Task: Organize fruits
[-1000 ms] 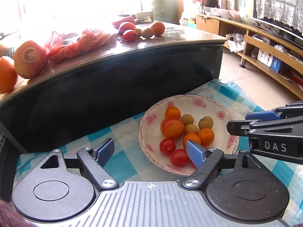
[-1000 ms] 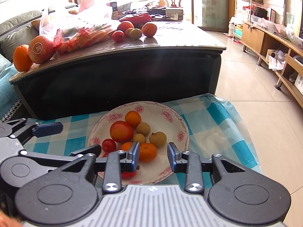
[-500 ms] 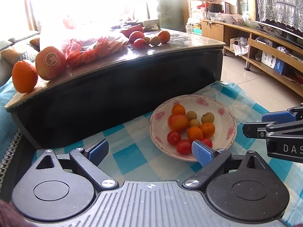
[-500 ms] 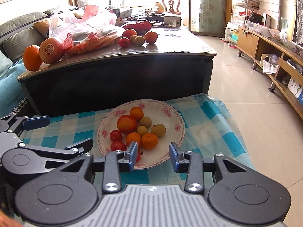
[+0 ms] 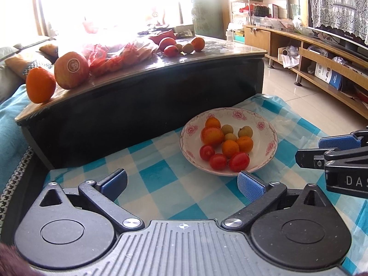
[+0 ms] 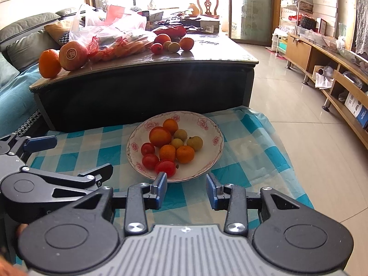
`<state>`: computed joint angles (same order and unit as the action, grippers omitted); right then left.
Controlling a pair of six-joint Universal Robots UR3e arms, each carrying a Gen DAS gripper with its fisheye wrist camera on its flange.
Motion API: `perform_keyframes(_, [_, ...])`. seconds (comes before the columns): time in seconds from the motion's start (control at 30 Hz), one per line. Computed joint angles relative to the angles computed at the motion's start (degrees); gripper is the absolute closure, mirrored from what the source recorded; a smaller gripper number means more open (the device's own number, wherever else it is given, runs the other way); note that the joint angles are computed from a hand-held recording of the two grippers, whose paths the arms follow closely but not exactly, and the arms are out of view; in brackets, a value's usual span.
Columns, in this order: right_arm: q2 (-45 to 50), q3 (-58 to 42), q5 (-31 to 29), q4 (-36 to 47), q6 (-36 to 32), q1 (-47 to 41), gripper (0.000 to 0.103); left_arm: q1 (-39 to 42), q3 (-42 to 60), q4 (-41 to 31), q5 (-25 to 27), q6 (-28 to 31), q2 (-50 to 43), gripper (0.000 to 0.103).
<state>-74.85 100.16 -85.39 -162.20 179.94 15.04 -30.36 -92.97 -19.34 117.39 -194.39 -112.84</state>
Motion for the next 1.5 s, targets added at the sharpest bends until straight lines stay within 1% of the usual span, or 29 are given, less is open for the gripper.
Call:
perform_keyframes(0.33, [-5.30, 6.39, -0.65, -0.90, 0.43, 1.08, 0.062, -2.87, -4.23, -1.21, 2.78, -1.88, 3.26, 0.000])
perform_keyframes(0.63, [-10.33, 11.62, -1.19, -1.49, 1.30, 2.39, 0.062, -4.49, -8.28, -2.73, 2.33, -4.95, 7.45, 0.000])
perform_keyframes(0.77, [-12.30, 13.91, -2.56, -1.78, 1.39, 3.63, 0.062, -5.40, -10.26, -3.83, 1.98, -6.50, 9.43, 0.000])
perform_keyframes(0.97, [-15.78, 17.00, -3.33, -1.77, 2.07, 4.33, 0.062, -6.96, -11.96, -4.88, 3.10, -7.70, 11.04, 0.000])
perform_keyframes(1.2, [-18.46, 19.22, -4.33, -1.12, 2.40, 5.80, 0.061, -8.09, -14.16, -5.82, 3.00, -9.35, 13.18, 0.000])
perform_keyframes(1.5, [-21.58, 22.54, -7.29, 1.12, 3.72, 8.41, 0.059, -9.79, -17.21, -7.13, 2.60, -12.10, 16.45, 0.000])
